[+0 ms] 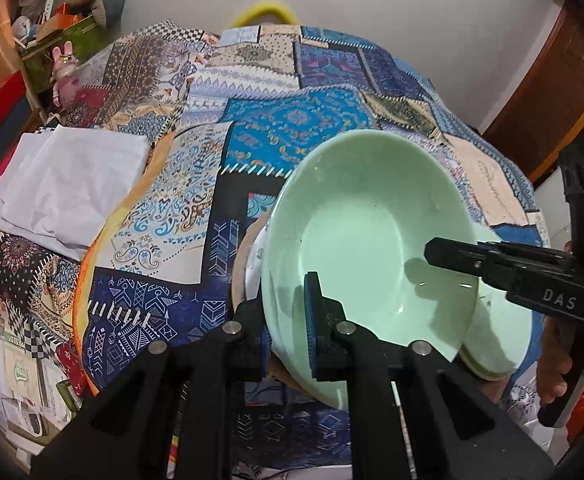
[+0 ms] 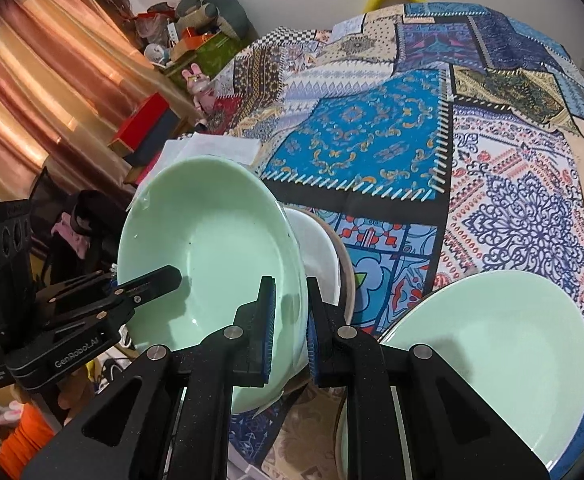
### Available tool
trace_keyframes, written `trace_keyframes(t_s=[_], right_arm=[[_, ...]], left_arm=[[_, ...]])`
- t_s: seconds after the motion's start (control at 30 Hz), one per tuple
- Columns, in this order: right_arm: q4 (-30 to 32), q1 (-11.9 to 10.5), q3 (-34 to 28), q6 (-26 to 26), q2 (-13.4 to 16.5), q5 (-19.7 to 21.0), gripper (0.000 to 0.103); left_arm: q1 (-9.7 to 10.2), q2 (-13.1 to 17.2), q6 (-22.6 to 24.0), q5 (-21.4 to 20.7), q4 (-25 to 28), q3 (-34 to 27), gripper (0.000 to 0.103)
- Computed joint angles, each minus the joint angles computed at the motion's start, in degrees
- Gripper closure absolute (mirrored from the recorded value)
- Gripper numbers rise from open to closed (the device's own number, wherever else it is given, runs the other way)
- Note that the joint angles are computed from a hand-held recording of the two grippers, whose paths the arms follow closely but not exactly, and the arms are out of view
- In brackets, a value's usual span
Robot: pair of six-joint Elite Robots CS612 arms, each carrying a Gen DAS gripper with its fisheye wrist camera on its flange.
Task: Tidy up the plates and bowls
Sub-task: 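Lift and carry the pale green bowl with both tools toward the stack, then lower the pale green bowl with both tools into the white bowl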
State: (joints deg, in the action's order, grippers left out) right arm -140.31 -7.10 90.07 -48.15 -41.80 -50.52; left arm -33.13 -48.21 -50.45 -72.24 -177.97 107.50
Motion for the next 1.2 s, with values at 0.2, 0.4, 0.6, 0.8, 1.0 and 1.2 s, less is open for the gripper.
trace_keyframes(t_s=[0.2, 0.4, 0.6, 0.8, 1.0, 1.2], right_arm=[[2.45, 0.41, -0.72, -0.66, 0.59, -1.87, 0.090], [-1.71, 0.82, 0.31, -1.26, 0.74, -2.60, 0.091], [-1.71, 0.97, -0.24, -1.34, 1.07, -2.94, 0.091], [-2.56, 1.15, -0.04, -1.57, 0.97, -3.81, 0.091], [-8.12, 0.96, 1.59, -2.51, 0.46, -3.48, 0.087], [-3.33, 0.54, -0.07, -1.87, 0.62, -3.15, 0.085]], left_arm=[[-0.24, 0.93, 0.43, 1.78, 1.64, -0.16, 0.091], [-0.35, 1.30, 0.57, 3.94, 1.56, -0.19, 0.091], [0.16, 1.33, 0.08, 2.85, 0.63, -0.28, 0.091], [0.13, 0.78, -0.12, 3.19, 1.79, -0.19, 0.091], [-0.25, -0.77, -0.17, 5.79, -3.57, 2.08, 0.074], [-0.29, -1.73, -1.39, 6.16, -4.12, 3.55, 0.059]])
